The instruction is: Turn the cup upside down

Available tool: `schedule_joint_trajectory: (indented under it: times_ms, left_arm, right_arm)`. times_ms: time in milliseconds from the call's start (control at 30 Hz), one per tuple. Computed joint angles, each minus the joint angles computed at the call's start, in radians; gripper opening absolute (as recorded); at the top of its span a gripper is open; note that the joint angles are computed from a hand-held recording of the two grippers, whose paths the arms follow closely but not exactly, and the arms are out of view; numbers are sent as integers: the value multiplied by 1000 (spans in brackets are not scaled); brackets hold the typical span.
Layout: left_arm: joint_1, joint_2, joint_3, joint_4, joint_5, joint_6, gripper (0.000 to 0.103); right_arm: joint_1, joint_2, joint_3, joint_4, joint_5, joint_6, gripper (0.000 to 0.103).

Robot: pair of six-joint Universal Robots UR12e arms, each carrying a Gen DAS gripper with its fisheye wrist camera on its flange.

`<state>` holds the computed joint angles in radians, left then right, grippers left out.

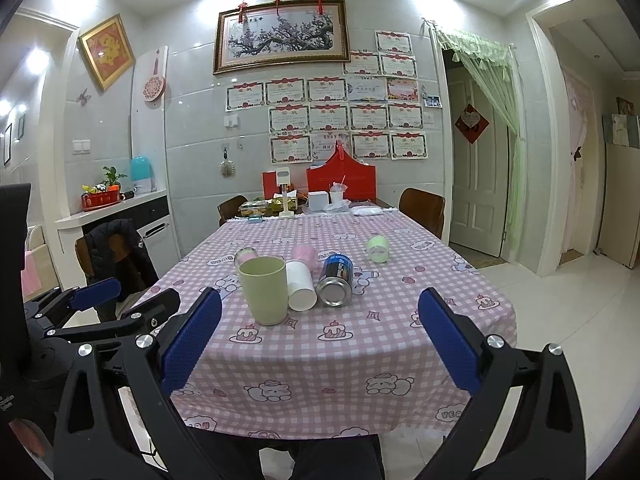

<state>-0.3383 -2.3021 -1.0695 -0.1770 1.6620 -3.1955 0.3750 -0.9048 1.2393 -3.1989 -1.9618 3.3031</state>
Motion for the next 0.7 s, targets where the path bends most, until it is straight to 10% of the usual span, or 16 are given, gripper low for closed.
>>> schedule_joint_trajectory:
  times_ms: [700]
  left_arm:
    - [-3,10,-13,-2,-14,6,83]
  right_arm:
    - [3,4,-4,8,-2,6,95]
